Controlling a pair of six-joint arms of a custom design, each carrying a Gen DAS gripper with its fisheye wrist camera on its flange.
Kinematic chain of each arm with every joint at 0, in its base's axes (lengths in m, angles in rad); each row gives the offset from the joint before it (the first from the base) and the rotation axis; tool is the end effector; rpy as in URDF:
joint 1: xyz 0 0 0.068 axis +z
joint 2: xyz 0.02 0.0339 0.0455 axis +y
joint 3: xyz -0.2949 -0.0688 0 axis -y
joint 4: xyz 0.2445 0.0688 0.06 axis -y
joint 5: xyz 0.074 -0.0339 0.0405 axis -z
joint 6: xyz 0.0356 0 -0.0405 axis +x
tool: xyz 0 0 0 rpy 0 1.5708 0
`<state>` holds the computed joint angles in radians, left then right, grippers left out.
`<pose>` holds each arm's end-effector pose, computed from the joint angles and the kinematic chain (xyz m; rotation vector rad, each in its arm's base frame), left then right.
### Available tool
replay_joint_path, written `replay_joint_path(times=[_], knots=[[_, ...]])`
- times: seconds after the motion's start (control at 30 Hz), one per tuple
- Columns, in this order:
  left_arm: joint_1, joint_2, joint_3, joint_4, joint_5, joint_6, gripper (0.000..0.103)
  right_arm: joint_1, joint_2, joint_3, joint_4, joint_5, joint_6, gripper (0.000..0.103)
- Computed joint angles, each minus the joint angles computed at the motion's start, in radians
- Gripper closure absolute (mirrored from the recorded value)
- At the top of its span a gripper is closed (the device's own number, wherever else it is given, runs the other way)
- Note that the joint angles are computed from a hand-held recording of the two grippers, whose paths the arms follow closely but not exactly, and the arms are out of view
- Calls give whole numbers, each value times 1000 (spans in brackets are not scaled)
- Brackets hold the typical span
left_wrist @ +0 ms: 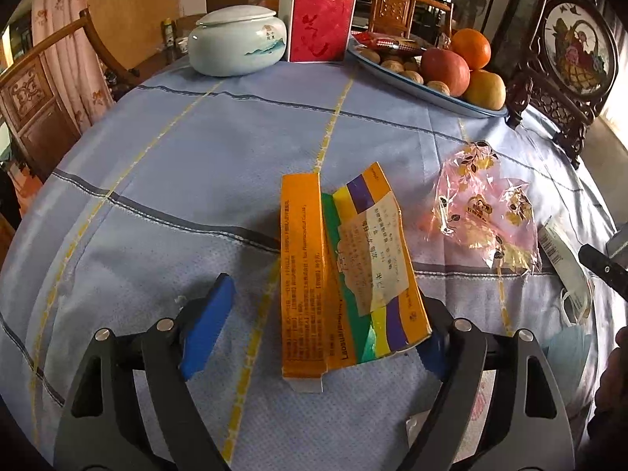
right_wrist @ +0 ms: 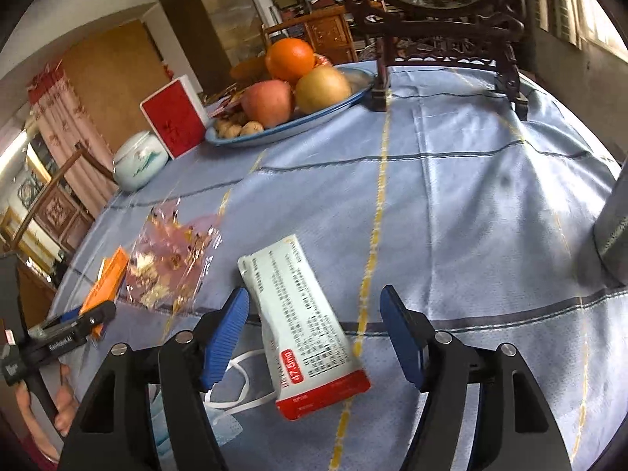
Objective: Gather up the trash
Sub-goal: 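Lift the box with the left tool while the right tool grasps and lifts the white packet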
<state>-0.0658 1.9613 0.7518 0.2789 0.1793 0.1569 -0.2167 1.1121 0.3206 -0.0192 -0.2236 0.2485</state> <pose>0.3388 -0.0287 0.0913 0.3502 2.4649 -0.1859 0.1764 -0.0307 0.1674 0.4431 2.3318 0.2812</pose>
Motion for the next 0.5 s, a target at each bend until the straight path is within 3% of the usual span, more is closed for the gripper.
replay_joint_path(times=[0.13, 0.17, 0.2, 0.23, 0.27, 0.3, 0.33, 0.37, 0.43, 0.5], knots=[[-2, 0, 2, 2, -2, 4, 22, 95, 64, 6, 20, 68, -19, 33], [0, 0, 0, 4, 3, 5, 26, 167, 62, 6, 21, 170, -24, 41], [5, -5, -3, 6, 20, 10, 38, 189, 56, 8, 14, 196, -20, 56], [13, -12, -4, 2, 42, 16, 46, 161, 23, -5, 20, 149, 1, 58], [18, -19, -6, 1, 58, 15, 50, 82, -42, -19, 15, 30, 40, 58], [33, -37, -19, 15, 84, 10, 50, 2, -105, -17, -14, -85, 54, 58], [45, -53, -31, 29, 101, 7, 50, -39, -167, -12, -44, -136, 53, 58], [59, -71, -43, 46, 121, 5, 51, -38, -212, -8, -65, -121, 45, 58], [85, -102, -62, 66, 169, -1, 51, 31, -276, -10, -84, 13, 31, 58], [104, -116, -65, 61, 209, -1, 51, 62, -262, -13, -76, 52, 30, 58]])
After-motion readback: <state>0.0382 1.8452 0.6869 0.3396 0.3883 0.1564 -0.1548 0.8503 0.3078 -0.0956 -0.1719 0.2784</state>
